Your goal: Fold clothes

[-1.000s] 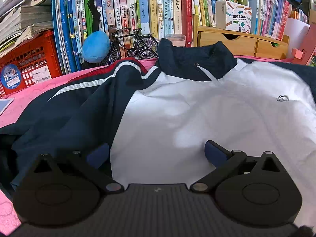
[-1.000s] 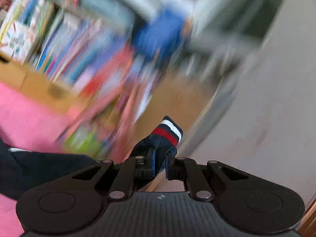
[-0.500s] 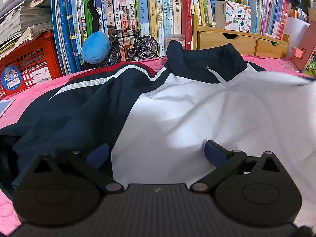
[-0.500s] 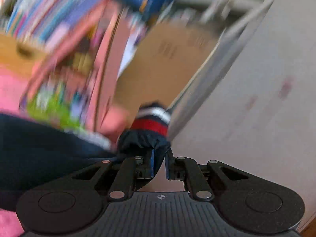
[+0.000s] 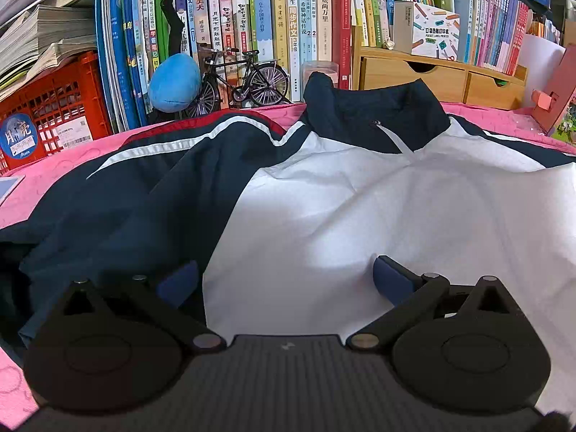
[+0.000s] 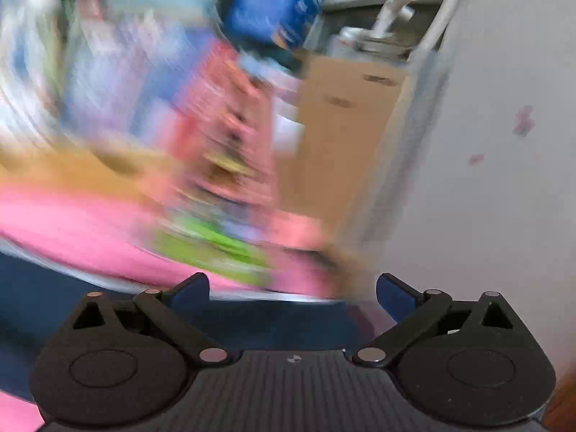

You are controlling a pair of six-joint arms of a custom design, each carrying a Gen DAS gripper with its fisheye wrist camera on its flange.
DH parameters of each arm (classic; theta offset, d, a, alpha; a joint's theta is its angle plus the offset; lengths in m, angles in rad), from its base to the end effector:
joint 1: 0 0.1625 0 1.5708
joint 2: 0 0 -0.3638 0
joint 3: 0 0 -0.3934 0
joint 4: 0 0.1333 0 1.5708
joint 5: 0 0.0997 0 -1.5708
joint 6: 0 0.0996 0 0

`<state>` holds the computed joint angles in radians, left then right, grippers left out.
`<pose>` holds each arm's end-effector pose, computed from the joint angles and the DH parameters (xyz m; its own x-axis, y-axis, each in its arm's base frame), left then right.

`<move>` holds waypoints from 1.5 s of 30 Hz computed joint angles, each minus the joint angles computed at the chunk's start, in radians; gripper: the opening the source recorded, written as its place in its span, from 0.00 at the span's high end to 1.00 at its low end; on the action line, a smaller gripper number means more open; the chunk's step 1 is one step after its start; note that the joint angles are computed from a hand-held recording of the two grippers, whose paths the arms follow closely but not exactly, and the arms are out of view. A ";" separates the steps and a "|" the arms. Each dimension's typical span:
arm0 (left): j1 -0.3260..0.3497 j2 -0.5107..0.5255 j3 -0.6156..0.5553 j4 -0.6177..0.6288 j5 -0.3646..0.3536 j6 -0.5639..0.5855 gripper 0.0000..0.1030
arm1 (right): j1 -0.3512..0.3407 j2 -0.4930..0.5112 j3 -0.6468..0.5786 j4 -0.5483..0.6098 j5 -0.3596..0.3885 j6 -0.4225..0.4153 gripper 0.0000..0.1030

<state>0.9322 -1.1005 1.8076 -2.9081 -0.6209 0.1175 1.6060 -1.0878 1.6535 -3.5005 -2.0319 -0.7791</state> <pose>-0.1728 -0.5923 0.2432 -0.6912 0.0382 -0.7217 0.5665 0.6487 -0.5082 0.1104 -0.6053 0.3531 -0.6427 0.1430 0.7527 -0.6448 0.4296 -0.6322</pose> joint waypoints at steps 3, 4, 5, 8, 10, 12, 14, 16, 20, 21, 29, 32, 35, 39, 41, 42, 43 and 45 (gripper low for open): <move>-0.001 0.002 0.000 -0.002 0.004 -0.002 0.00 | 0.005 -0.086 0.099 0.314 0.220 0.175 0.57; -0.001 0.003 0.000 -0.003 0.004 -0.003 0.00 | 0.022 -0.083 0.093 0.419 0.244 0.176 0.63; -0.001 0.003 0.000 -0.003 0.004 -0.003 0.00 | 0.042 -0.069 0.088 0.498 0.253 0.155 0.64; 0.000 0.003 0.001 -0.006 0.003 -0.001 0.00 | 0.093 0.018 0.085 0.534 0.223 0.034 0.66; 0.001 0.002 0.001 -0.006 0.000 0.000 0.00 | 0.114 0.108 0.044 0.480 0.155 -0.022 0.68; 0.001 0.000 0.003 -0.004 -0.010 0.003 0.00 | 0.103 0.188 -0.053 0.481 0.098 -0.031 0.80; 0.000 -0.001 0.005 -0.004 -0.011 0.001 0.00 | 0.095 0.268 -0.142 0.420 0.018 -0.028 0.76; 0.001 -0.003 0.005 -0.002 -0.013 -0.003 0.00 | 0.122 0.403 -0.277 0.242 -0.175 -0.123 0.76; 0.002 -0.005 0.006 -0.001 -0.015 -0.003 0.00 | 0.144 0.337 -0.237 0.321 -0.116 0.085 0.77; 0.002 -0.005 0.006 -0.001 -0.015 -0.003 0.00 | 0.152 0.296 -0.208 0.406 -0.039 0.150 0.77; 0.002 -0.001 0.003 -0.001 -0.014 -0.007 0.00 | 0.234 0.500 -0.432 0.620 0.035 0.101 0.78; 0.003 -0.003 0.003 0.000 -0.022 -0.008 0.00 | 0.227 0.623 -0.597 0.589 0.019 0.078 0.78; 0.004 -0.003 0.003 0.001 -0.032 -0.007 0.00 | 0.214 0.733 -0.800 0.657 0.018 0.118 0.67; 0.005 -0.006 0.006 0.000 -0.039 -0.012 0.00 | 0.213 0.902 -1.046 0.629 -0.063 0.106 0.05; 0.005 -0.009 0.008 -0.002 -0.042 -0.013 0.00 | 0.207 0.876 -1.032 0.678 -0.063 0.200 0.09; 0.006 -0.010 0.009 -0.002 -0.042 -0.014 0.00 | 0.213 0.843 -0.977 0.653 -0.071 0.223 0.14; 0.006 -0.011 0.010 -0.004 -0.044 -0.016 0.00 | 0.218 0.813 -0.926 0.630 -0.076 0.239 0.21; 0.008 -0.015 0.013 -0.017 -0.050 -0.019 0.00 | 0.231 0.731 -0.779 0.543 -0.059 0.208 0.23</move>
